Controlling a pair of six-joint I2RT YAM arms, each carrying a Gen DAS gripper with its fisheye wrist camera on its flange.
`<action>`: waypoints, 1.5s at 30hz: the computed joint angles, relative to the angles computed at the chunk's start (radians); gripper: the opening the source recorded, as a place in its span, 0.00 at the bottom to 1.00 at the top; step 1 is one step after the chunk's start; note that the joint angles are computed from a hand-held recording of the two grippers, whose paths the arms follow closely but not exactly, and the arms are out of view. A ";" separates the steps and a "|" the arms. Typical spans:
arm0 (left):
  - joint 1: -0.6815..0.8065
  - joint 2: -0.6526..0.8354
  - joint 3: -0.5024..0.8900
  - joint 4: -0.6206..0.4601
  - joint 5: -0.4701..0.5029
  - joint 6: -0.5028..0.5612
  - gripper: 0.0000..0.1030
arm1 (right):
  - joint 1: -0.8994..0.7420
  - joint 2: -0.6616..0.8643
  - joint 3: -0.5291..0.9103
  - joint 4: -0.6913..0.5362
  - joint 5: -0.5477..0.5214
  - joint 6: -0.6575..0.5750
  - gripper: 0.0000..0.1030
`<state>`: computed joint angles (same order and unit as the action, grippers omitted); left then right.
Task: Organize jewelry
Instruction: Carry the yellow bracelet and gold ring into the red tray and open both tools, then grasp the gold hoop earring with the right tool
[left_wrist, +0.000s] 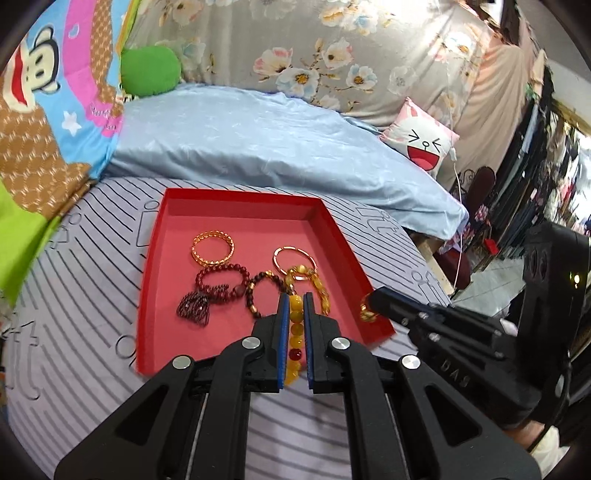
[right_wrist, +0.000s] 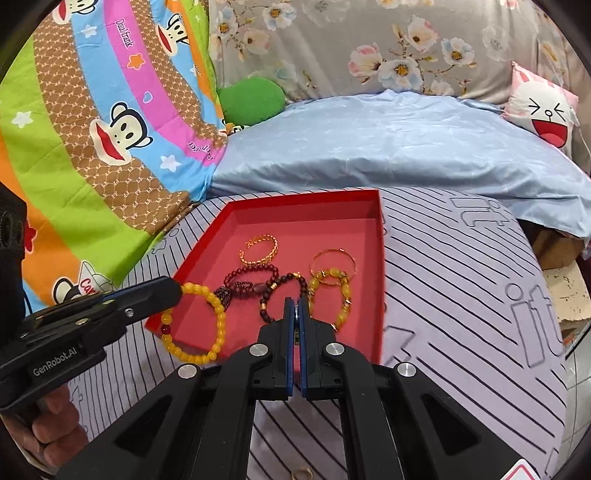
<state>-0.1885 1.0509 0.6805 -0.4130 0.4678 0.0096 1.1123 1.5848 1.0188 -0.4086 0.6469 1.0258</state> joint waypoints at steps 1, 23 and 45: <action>-0.002 0.045 0.004 0.031 -0.010 -0.004 0.07 | -0.028 0.018 -0.004 0.048 -0.044 -0.021 0.02; 0.069 0.305 -0.025 0.245 -0.173 0.026 0.08 | -0.099 0.052 -0.068 0.102 -0.081 -0.008 0.17; 0.249 -0.117 -0.203 -0.023 -0.078 0.131 0.24 | 0.163 0.038 -0.011 -0.144 0.075 0.222 0.19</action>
<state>0.0606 0.9341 0.4777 -0.4364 0.3899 0.1401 1.2750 1.6227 1.0080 -0.5523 0.7218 1.2476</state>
